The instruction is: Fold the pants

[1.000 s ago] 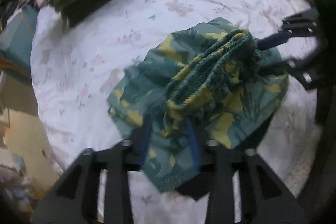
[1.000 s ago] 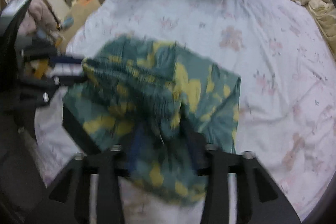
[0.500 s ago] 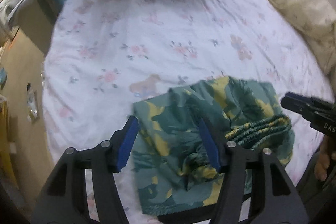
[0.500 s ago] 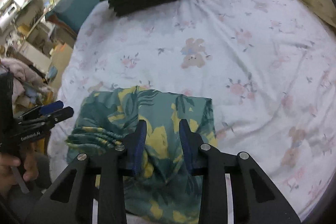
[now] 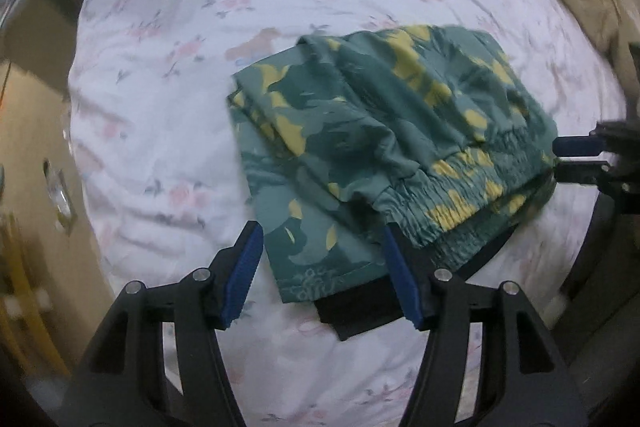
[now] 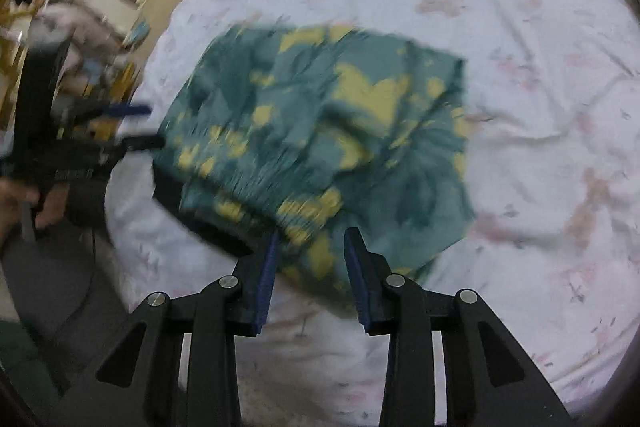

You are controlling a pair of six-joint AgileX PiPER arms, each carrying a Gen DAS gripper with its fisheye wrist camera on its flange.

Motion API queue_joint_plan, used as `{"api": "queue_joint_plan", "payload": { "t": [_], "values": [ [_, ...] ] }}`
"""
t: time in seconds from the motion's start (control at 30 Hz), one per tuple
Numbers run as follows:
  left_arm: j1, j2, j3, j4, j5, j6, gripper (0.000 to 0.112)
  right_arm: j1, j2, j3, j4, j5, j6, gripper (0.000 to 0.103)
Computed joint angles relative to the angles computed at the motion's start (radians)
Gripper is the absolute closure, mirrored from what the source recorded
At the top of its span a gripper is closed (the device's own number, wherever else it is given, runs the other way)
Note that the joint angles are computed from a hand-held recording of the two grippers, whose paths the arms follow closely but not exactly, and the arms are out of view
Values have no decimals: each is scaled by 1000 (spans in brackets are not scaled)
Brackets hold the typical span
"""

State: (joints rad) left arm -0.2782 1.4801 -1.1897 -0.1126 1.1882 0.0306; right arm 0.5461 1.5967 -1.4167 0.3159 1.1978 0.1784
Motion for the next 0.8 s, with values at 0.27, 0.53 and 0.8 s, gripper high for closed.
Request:
{"api": "queue_joint_plan", "payload": {
  "t": [0.27, 0.53, 0.8],
  "values": [
    [125, -4, 126, -288, -85, -175, 57, -178, -30, 216, 309, -148, 98, 56],
    [29, 19, 132, -246, -90, -183, 57, -153, -7, 284, 407, -191, 123, 43],
    [76, 58, 135, -349, -41, -152, 56, -137, 24, 249, 371, -188, 141, 43]
  ]
}}
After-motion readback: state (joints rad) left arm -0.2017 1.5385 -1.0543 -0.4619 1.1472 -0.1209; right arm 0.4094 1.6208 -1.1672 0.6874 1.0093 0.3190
